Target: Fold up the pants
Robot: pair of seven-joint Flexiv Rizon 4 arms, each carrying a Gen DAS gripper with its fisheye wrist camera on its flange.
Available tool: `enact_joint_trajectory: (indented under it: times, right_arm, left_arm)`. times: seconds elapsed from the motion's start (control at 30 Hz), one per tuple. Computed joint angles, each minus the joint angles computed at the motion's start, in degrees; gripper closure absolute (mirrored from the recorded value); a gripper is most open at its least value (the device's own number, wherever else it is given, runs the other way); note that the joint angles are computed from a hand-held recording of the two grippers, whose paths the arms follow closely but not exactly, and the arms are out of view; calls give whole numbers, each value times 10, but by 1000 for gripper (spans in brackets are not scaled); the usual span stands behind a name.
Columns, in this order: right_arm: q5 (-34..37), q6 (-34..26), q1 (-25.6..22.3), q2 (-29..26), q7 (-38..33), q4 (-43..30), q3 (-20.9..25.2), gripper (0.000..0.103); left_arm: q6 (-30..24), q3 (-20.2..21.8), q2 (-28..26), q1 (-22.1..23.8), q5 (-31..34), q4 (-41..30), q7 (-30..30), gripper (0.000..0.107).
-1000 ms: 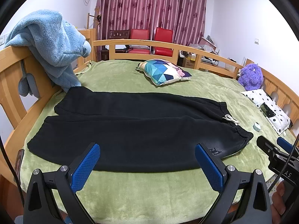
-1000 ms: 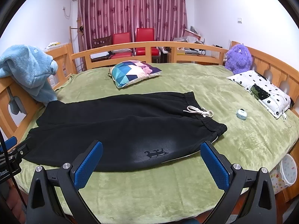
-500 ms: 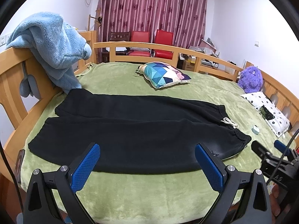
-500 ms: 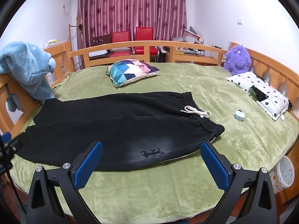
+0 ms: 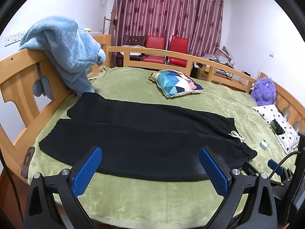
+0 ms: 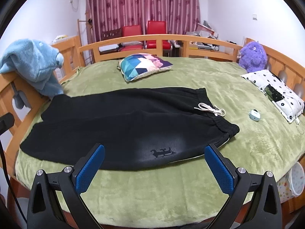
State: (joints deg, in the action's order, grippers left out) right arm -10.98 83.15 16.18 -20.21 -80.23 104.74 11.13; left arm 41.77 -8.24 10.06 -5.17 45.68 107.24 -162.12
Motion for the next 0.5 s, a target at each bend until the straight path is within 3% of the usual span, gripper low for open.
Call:
enact_joint_trajectory:
  times: [0.23, 0.5]
  right_arm:
    - [-2, 23, 8, 10, 25, 16, -13, 0]
    - [83, -2, -64, 13, -65, -3, 76, 0]
  left_arm:
    - [25, 11, -3, 5, -24, 3, 39, 4]
    - [18, 15, -1, 3, -46, 11, 90, 5]
